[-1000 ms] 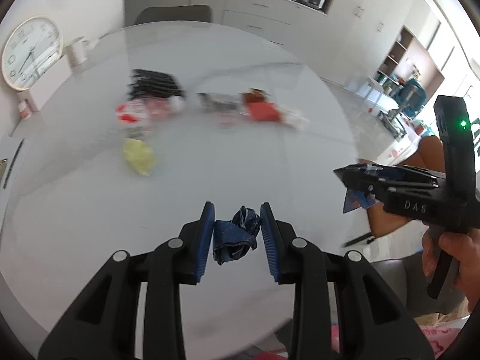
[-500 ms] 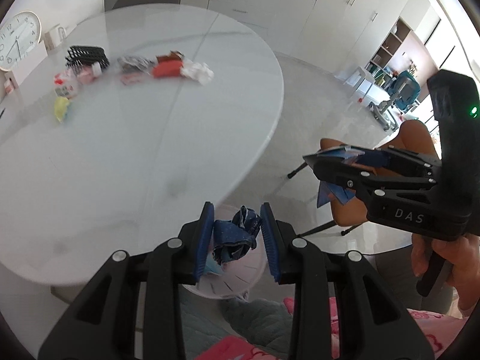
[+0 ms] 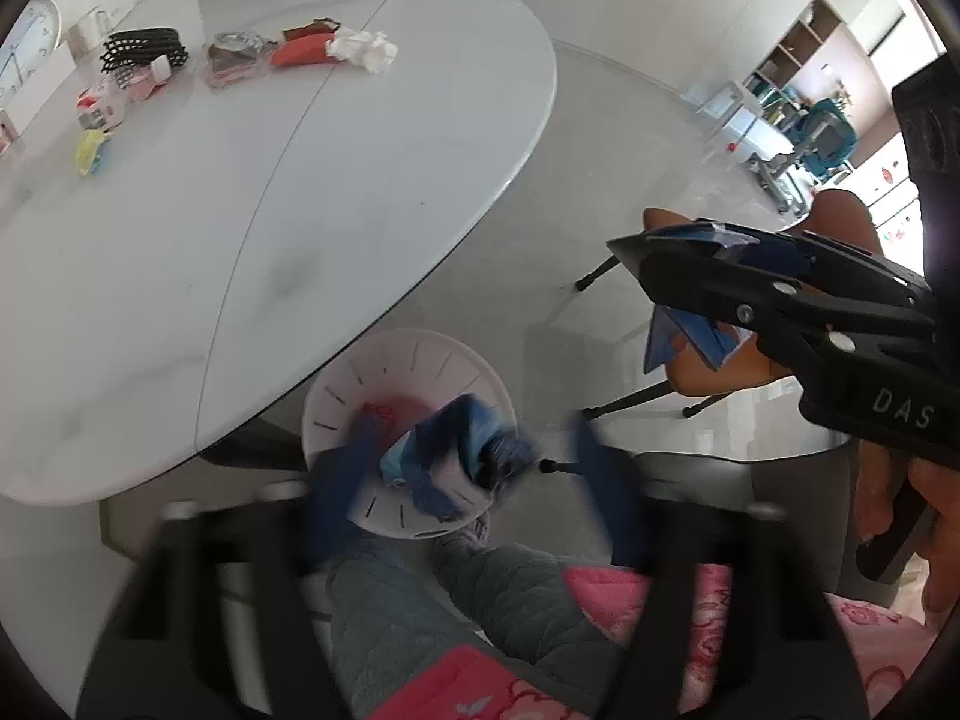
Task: Collect trash
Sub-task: 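Carry the wrapper and box to the wastebasket and release both, then grasp the yellow cloth with the left tool while the right tool grasps the white tissue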
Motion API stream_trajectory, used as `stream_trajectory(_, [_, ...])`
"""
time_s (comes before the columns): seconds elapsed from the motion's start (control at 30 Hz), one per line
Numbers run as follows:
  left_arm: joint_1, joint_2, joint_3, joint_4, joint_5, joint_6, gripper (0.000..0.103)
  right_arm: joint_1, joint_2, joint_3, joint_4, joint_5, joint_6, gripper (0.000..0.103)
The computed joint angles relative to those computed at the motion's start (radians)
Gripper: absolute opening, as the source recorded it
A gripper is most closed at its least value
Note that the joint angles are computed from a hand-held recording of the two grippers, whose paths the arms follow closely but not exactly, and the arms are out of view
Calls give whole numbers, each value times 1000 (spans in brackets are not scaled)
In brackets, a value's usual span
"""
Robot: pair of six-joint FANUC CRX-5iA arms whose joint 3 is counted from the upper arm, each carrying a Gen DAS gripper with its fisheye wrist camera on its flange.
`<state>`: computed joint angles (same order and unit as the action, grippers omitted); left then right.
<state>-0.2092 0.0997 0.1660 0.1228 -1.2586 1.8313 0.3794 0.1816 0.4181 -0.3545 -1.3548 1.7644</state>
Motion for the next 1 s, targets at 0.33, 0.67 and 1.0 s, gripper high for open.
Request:
stream_trajectory(0.33, [17,-24,71,-155,-106,106,95,11,4,8,-35,-12,20,57])
stream_trajectory(0.67, [49,-78,84,-292,-168,199,95,85,-1,-29,39,8,35,100])
stream_trajectory(1.0, [57,-94,100,-373,-196,269,95,82,53,48,20,-61,-3,101])
